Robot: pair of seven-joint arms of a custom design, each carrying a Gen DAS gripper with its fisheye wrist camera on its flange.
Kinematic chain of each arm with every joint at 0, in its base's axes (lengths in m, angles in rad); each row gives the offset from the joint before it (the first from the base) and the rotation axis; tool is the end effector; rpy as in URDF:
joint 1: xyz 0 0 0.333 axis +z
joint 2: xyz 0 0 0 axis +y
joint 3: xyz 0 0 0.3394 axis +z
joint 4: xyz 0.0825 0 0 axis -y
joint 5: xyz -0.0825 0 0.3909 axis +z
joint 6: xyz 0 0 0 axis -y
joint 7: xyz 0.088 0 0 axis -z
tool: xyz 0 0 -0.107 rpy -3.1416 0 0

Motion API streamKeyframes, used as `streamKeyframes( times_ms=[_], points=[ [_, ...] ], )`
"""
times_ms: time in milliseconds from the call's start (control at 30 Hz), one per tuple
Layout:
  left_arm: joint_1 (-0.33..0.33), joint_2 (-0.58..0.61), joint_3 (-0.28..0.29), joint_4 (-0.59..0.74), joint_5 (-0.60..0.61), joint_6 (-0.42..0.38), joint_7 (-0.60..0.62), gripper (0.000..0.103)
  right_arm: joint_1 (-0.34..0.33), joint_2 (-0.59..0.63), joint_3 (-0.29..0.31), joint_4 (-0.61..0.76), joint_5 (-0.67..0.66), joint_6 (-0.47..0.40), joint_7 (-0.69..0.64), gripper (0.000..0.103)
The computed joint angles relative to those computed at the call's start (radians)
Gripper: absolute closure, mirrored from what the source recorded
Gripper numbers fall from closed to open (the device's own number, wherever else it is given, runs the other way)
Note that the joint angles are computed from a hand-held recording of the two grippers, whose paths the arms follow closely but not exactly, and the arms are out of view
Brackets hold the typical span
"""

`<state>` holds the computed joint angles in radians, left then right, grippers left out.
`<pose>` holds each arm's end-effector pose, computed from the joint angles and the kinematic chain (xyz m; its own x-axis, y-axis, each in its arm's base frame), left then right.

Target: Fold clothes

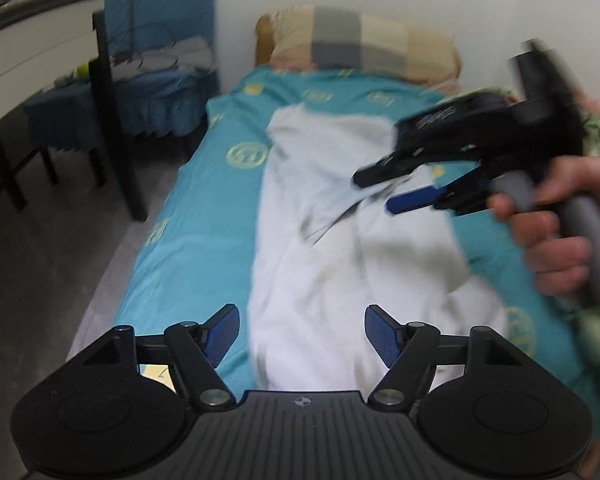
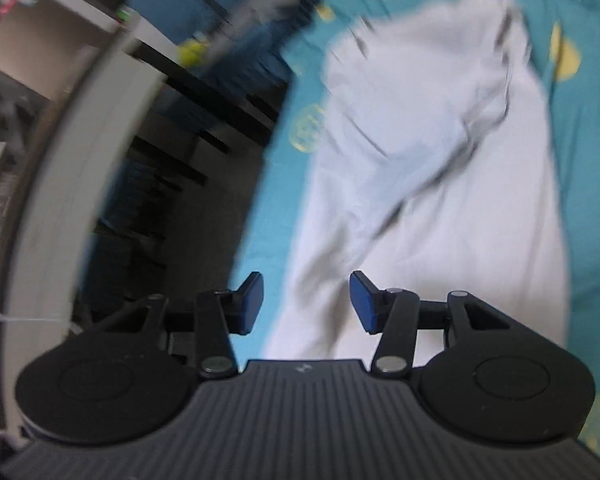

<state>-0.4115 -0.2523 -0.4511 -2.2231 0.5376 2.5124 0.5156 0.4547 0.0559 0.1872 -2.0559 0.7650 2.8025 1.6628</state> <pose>0.3244 -0.4108 0.5443 -0.1909 -0.9813 0.0238 -0.7453 0.1291 -0.6541 0.5077 0.3362 0.4992 0.0593 -0.7693 -0.6362 -0.9115 0.2181 -0.3487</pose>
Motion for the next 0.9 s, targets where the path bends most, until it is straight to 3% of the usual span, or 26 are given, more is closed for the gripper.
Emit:
streamKeyframes(
  times_ms=[100, 200, 233, 333, 433, 500, 600, 633, 667, 733, 833, 900],
  points=[
    [0.002, 0.017, 0.013, 0.057, -0.030, -0.087, 0.031, 0.029, -0.021, 0.114, 0.013, 0.065, 0.019, -0.014, -0.058, 0.052],
    [0.000, 0.013, 0.031, 0.092, -0.066, -0.113, 0.054, 0.027, -0.063, 0.162, 0.061, 0.084, 0.155, -0.012, -0.183, 0.052],
    [0.000, 0.003, 0.037, 0.084, -0.074, -0.094, 0.058, 0.023, -0.068, 0.171, 0.069, 0.081, 0.189, 0.001, -0.196, 0.052],
    [0.001, -0.052, 0.046, -0.036, -0.061, 0.064, 0.090, 0.022, -0.092, 0.193, 0.120, 0.086, 0.399, 0.048, -0.330, 0.052],
    [-0.005, -0.083, 0.063, -0.150, -0.086, 0.221, 0.162, 0.025, -0.068, 0.216, 0.116, 0.116, 0.417, 0.060, -0.377, 0.053],
    [-0.029, -0.092, 0.084, -0.207, -0.159, 0.292, 0.226, 0.029, -0.029, 0.219, 0.095, 0.112, 0.331, 0.104, -0.312, 0.056],
    [-0.033, -0.132, 0.085, -0.285, -0.214, 0.394, 0.298, 0.028, 0.066, 0.220, 0.013, 0.101, 0.046, 0.147, -0.037, 0.056],
    [-0.026, -0.149, 0.077, -0.306, -0.222, 0.419, 0.309, 0.028, 0.110, 0.220, -0.032, 0.099, -0.058, 0.150, 0.064, 0.064],
    [-0.031, -0.164, 0.081, -0.328, -0.244, 0.442, 0.323, 0.028, 0.147, 0.221, -0.071, 0.098, -0.159, 0.150, 0.161, 0.081],
    [-0.064, -0.191, 0.109, -0.370, -0.306, 0.487, 0.357, 0.028, 0.172, 0.225, -0.091, 0.116, -0.230, 0.138, 0.270, 0.095],
    [-0.094, -0.215, 0.129, -0.420, -0.360, 0.537, 0.408, 0.025, 0.312, 0.218, -0.269, 0.153, -0.597, 0.026, 0.546, 0.097],
    [-0.114, -0.221, 0.139, -0.440, -0.390, 0.533, 0.445, 0.025, 0.351, 0.214, -0.326, 0.166, -0.743, 0.004, 0.672, 0.097]
  ],
)
